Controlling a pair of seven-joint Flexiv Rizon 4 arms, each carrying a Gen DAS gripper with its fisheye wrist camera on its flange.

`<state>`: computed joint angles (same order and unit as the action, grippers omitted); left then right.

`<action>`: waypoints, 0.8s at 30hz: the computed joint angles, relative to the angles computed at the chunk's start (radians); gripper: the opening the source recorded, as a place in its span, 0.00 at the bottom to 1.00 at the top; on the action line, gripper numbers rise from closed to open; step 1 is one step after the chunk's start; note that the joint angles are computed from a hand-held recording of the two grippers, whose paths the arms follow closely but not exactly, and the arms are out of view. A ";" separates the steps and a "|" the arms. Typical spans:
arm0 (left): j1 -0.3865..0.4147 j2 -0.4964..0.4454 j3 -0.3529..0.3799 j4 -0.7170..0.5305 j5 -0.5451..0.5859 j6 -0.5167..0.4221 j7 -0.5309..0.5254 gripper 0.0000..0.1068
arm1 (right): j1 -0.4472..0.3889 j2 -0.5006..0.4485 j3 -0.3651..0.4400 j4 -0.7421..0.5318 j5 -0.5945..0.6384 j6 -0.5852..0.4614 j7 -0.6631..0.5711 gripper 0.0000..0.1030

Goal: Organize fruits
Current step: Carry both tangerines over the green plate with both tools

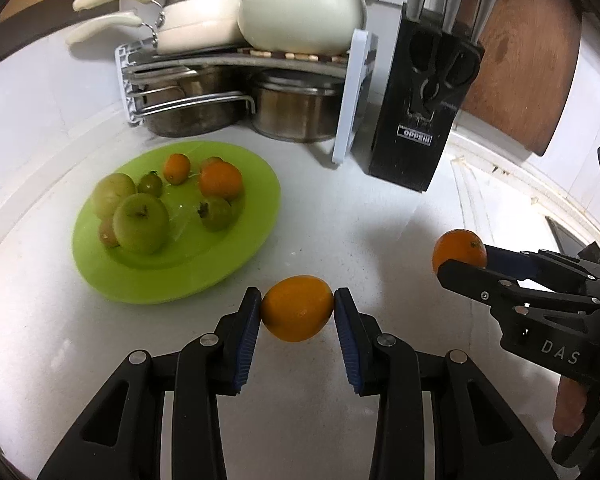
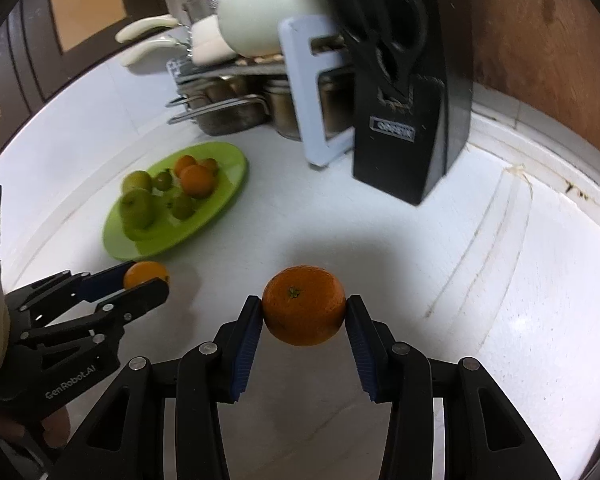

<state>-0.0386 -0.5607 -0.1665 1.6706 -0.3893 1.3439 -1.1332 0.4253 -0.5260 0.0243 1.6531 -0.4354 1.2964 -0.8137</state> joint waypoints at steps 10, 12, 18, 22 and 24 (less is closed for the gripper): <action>0.024 0.050 0.007 0.031 -0.014 0.041 -0.008 0.35 | 0.005 -0.014 0.038 -0.073 0.009 0.008 -0.088 0.43; 0.033 0.053 0.003 0.030 -0.019 0.045 -0.005 0.35 | 0.002 -0.029 0.055 -0.107 0.022 -0.001 -0.122 0.43; 0.041 0.052 0.028 0.007 -0.011 0.045 -0.014 0.35 | 0.010 -0.085 0.092 -0.223 0.067 -0.033 -0.213 0.43; 0.049 0.035 0.042 -0.030 0.003 0.032 -0.016 0.35 | 0.019 -0.133 0.112 -0.313 0.102 -0.062 -0.278 0.43; 0.056 0.021 0.049 -0.059 0.008 0.011 -0.013 0.35 | 0.022 -0.163 0.122 -0.371 0.121 -0.085 -0.311 0.43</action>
